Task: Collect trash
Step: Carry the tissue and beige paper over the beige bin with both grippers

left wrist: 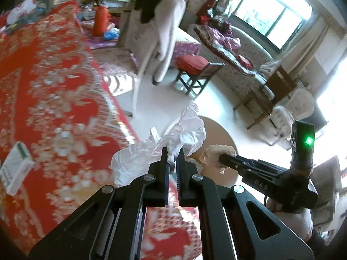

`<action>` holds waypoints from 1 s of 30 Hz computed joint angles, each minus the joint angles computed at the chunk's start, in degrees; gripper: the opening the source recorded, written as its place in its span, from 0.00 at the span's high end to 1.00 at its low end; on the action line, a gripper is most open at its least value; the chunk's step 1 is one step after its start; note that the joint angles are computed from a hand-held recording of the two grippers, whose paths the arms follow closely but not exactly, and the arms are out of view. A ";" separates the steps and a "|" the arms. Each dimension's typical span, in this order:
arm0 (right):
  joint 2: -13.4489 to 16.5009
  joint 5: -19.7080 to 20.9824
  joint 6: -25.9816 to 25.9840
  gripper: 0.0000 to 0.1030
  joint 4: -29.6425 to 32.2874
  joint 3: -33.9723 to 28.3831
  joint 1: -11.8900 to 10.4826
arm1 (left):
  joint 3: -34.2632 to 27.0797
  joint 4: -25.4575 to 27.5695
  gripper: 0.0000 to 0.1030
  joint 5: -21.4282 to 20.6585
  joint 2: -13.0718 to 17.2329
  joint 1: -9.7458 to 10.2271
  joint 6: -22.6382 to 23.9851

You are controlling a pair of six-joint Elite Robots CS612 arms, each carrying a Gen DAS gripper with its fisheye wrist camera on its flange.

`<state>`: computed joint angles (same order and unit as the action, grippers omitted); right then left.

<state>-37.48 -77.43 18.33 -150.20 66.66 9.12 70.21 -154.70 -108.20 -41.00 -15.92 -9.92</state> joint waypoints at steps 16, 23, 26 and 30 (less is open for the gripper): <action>-0.81 -0.71 2.88 0.84 0.58 4.04 -3.01 | -7.59 6.76 0.97 -2.19 5.35 -3.75 -0.16; -0.76 -0.56 2.75 0.84 1.79 4.38 -3.28 | -8.03 7.04 0.97 -1.11 6.07 -4.29 -0.78; -0.72 -0.78 3.12 0.84 2.37 4.31 -3.34 | -8.57 7.06 0.97 -1.24 6.57 -4.28 -1.18; -0.73 -0.88 3.44 0.82 2.80 4.20 -3.43 | -8.20 6.19 0.97 -1.27 6.61 -4.34 -1.35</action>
<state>-38.21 -78.31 21.77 -147.39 70.86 5.69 62.02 -148.51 -109.48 -34.38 -20.26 -11.26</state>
